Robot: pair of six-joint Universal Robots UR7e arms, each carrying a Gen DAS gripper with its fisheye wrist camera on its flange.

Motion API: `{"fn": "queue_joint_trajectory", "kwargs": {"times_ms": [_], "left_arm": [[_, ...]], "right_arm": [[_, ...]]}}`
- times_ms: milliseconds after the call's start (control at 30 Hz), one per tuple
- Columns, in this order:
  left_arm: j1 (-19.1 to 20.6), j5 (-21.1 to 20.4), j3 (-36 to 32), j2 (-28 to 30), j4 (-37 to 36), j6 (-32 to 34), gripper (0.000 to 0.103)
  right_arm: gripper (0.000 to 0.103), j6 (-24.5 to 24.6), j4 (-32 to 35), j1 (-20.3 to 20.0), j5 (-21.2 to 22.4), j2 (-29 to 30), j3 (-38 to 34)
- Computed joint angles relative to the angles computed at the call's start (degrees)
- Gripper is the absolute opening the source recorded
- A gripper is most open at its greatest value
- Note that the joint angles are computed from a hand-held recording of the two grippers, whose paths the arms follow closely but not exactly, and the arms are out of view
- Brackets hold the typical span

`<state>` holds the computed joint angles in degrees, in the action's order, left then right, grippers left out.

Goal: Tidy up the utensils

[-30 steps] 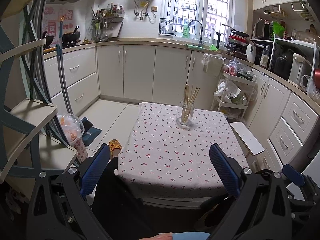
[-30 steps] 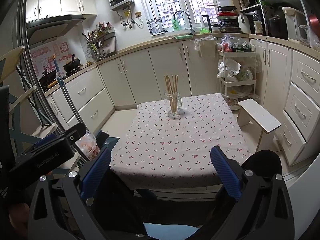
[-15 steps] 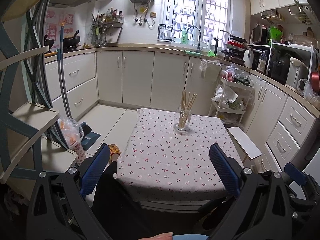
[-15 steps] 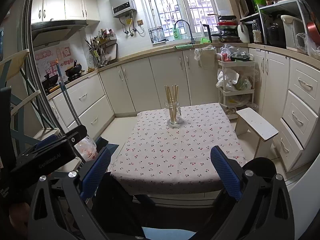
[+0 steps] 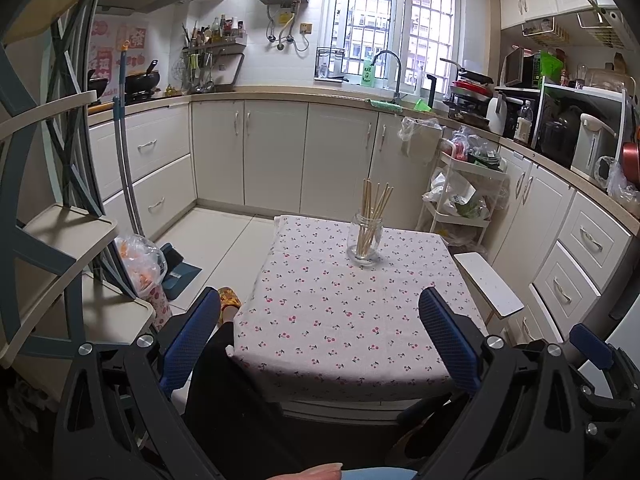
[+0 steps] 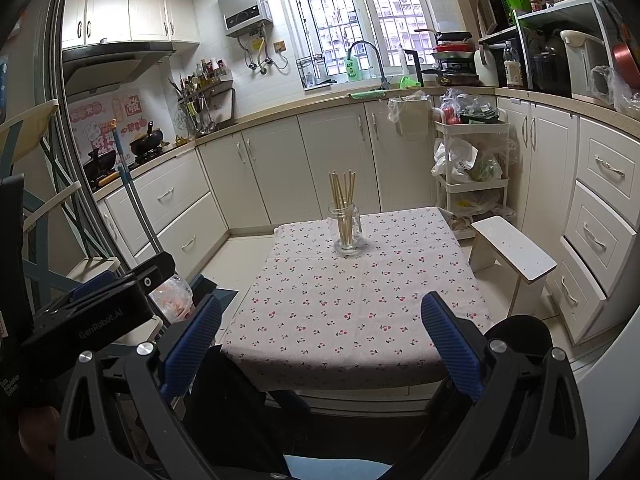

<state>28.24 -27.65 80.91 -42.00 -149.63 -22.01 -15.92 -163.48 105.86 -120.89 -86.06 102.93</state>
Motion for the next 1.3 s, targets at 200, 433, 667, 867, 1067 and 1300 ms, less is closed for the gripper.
{"fn": "queue_joint_trajectory", "kwargs": {"times_ms": [200, 433, 667, 867, 1067, 1300], "left_arm": [[0.0, 0.0, 0.0, 0.0, 0.0, 0.0, 0.095], [0.0, 0.0, 0.0, 0.0, 0.3, -0.2, 0.095], [0.1, 0.1, 0.2, -0.2, 0.5, 0.0, 0.095], [0.1, 0.1, 0.1, -0.1, 0.7, -0.3, 0.095], [0.1, 0.1, 0.1, 0.1, 0.4, -0.1, 0.095], [0.5, -1.4, -0.1, -0.1, 1.4, -0.8, 0.095]], "right_arm": [[0.096, 0.0, 0.0, 0.1, -0.1, -0.1, -0.1], [0.096, 0.1, 0.1, 0.1, -0.1, -0.1, -0.1], [0.096, 0.1, 0.0, 0.0, -0.1, -0.1, 0.0], [0.096, 0.1, 0.2, 0.1, -0.2, -0.2, -0.1], [0.096, 0.2, 0.2, 0.0, -0.1, -0.2, -0.1], [0.096, 0.4, 0.7, 0.0, -0.1, -0.3, -0.2]]}}
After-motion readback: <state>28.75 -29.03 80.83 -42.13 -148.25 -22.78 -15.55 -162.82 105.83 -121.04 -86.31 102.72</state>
